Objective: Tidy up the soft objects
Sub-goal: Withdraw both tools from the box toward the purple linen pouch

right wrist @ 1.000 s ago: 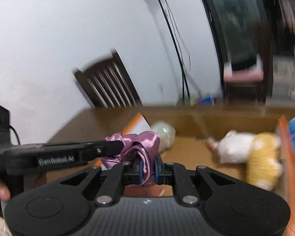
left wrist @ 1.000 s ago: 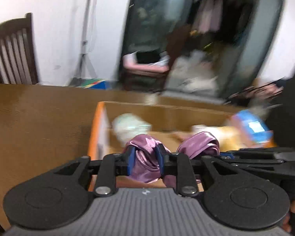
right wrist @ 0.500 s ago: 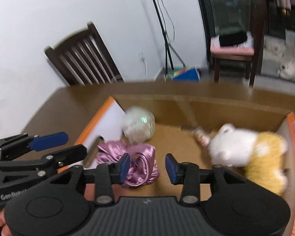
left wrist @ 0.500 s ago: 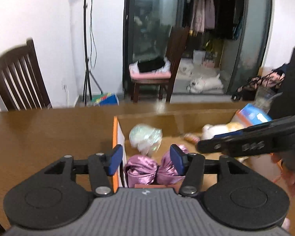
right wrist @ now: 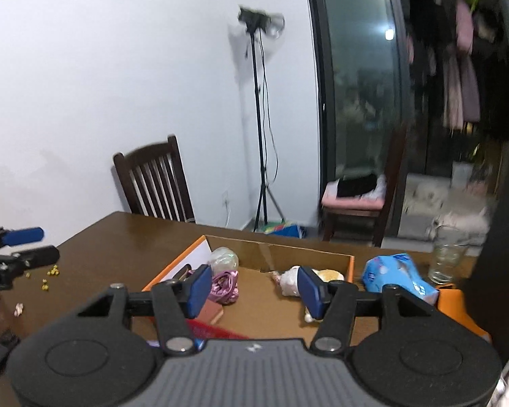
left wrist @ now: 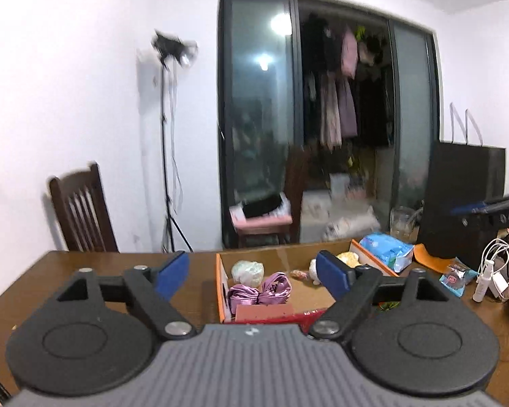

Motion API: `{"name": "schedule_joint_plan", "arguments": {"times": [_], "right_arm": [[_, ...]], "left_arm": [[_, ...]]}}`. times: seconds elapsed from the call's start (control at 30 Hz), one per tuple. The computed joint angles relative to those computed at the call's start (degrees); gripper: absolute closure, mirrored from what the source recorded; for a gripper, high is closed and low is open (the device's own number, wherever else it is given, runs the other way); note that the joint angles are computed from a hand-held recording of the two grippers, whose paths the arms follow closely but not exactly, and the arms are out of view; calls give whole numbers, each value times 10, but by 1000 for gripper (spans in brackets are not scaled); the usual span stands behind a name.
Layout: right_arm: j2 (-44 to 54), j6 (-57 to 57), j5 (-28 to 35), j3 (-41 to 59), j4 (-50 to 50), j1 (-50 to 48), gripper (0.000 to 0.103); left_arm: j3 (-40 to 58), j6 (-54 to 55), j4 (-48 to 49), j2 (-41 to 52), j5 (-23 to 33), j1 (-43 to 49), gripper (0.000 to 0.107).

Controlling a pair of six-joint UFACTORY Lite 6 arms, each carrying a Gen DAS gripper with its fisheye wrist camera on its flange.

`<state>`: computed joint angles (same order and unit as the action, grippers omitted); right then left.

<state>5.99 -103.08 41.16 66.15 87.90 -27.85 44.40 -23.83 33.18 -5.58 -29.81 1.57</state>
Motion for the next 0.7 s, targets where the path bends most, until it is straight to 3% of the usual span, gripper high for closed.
{"name": "schedule_joint_plan", "arguments": {"times": [0.2,0.3,0.47,0.63,0.7], "right_arm": [[-195,-206,183,-360,42,-154,41],[-237,-284,228,-493,26,-228,40],[-220,-331,186,-552,45,-223,40],[-199,-339,174,-541,110,-168,40],[-161,-347,141,-510,184,-86,40]], "left_arm": [[-321,37,-73,-193,-96,24,20],[-409,19,-36,-245,-82,37,20],[-410,21,-10,-201,-89,57,20],[-332,25,-31,-58,-148,57,22],[-265,12,-27,37,-166,55,26]]}}
